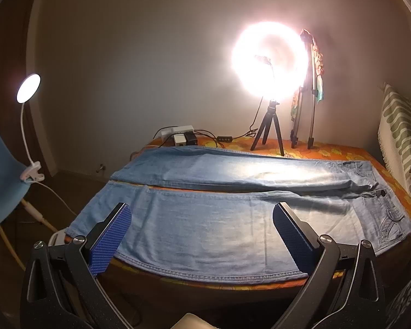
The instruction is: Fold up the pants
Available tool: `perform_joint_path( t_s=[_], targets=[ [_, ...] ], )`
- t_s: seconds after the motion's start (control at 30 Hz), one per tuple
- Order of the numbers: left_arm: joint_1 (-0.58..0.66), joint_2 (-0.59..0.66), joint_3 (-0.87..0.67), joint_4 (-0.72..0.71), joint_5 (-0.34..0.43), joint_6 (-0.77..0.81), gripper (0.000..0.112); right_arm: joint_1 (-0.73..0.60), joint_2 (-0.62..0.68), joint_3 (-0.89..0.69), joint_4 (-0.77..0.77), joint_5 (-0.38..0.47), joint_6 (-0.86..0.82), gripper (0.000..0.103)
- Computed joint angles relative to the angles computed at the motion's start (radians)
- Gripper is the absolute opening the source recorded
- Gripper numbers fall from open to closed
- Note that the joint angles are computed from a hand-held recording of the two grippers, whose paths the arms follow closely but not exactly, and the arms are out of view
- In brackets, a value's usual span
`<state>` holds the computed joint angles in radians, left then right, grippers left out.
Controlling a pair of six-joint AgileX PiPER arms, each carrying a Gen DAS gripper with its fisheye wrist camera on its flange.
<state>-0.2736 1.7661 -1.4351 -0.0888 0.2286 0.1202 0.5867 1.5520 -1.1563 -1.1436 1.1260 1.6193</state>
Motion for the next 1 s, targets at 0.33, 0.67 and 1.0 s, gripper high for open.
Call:
perform_joint_path(
  t_s=[0.33,0.67,1.0],
  targets=[
    [-0.002,0.001,0.000,0.012,-0.001,-0.011,0.103,0.001,-0.005,0.009,-0.007,0.000,0.012,0.103],
    [-0.007,0.001,0.001,0.028,-0.003,-0.019,0.103,0.001,-0.003,0.010,-0.009,0.001,0.016,0.103],
    [-0.008,0.002,-0.004,0.026,0.003,-0.018,0.103,-0.003,-0.008,0.016,-0.010,-0.004,0.019,0.103]
  ],
)
